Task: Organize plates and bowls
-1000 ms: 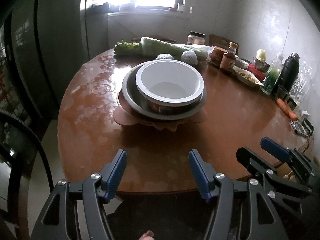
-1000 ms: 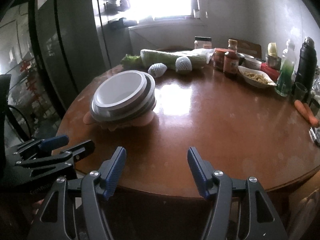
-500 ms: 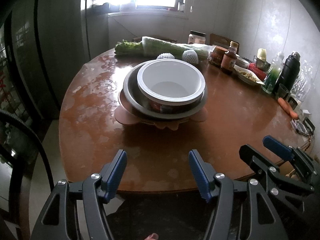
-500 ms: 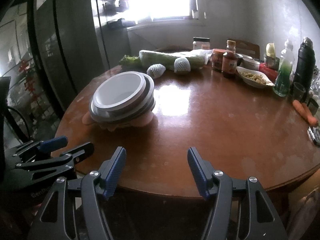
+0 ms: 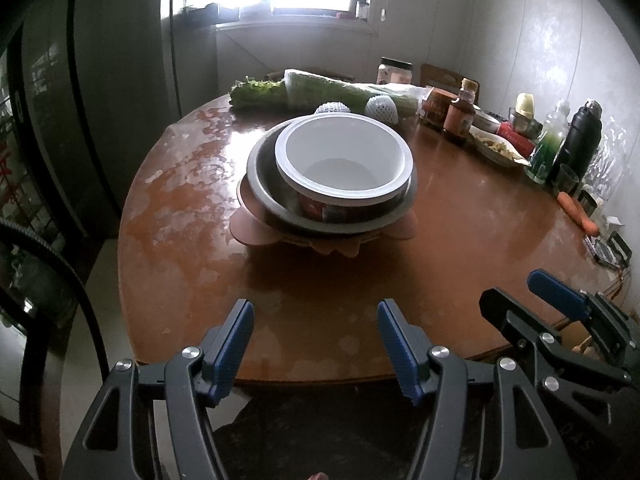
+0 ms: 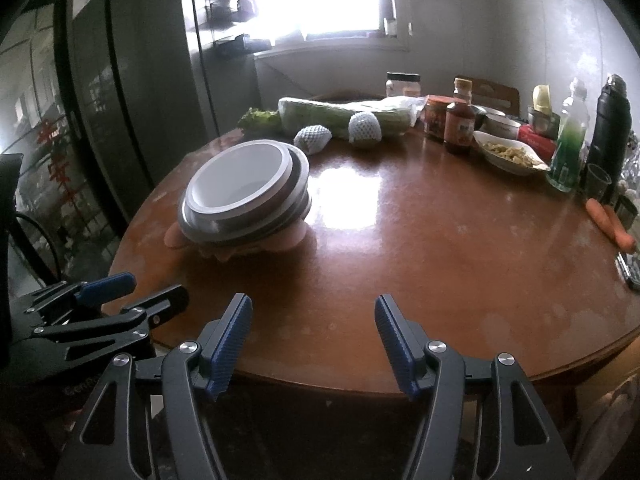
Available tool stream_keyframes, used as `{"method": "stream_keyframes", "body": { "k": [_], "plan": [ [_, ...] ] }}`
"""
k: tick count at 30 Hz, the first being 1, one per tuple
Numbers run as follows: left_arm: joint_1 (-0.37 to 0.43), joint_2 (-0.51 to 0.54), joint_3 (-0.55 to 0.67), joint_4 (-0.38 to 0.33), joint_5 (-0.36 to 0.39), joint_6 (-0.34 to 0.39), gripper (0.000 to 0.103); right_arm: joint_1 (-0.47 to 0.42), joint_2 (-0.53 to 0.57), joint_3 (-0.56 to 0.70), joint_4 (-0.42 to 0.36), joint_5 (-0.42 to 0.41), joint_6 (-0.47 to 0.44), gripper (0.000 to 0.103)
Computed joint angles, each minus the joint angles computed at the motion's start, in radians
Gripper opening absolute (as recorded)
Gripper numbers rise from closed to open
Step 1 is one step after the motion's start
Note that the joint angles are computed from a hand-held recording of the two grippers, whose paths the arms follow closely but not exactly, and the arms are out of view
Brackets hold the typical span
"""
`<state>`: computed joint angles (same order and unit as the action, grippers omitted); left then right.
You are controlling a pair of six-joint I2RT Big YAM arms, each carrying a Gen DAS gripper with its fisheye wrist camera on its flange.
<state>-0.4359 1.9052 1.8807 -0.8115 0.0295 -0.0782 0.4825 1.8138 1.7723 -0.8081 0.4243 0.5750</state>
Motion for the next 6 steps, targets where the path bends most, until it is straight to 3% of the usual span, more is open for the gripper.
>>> {"method": "stream_keyframes", "body": {
  "k": [6],
  "plan": [
    [0.002,0.007,0.008,-0.003,0.008,-0.001,0.064,0.0,0.0,-0.001,0.003,-0.001,0.001,0.066]
  ]
}}
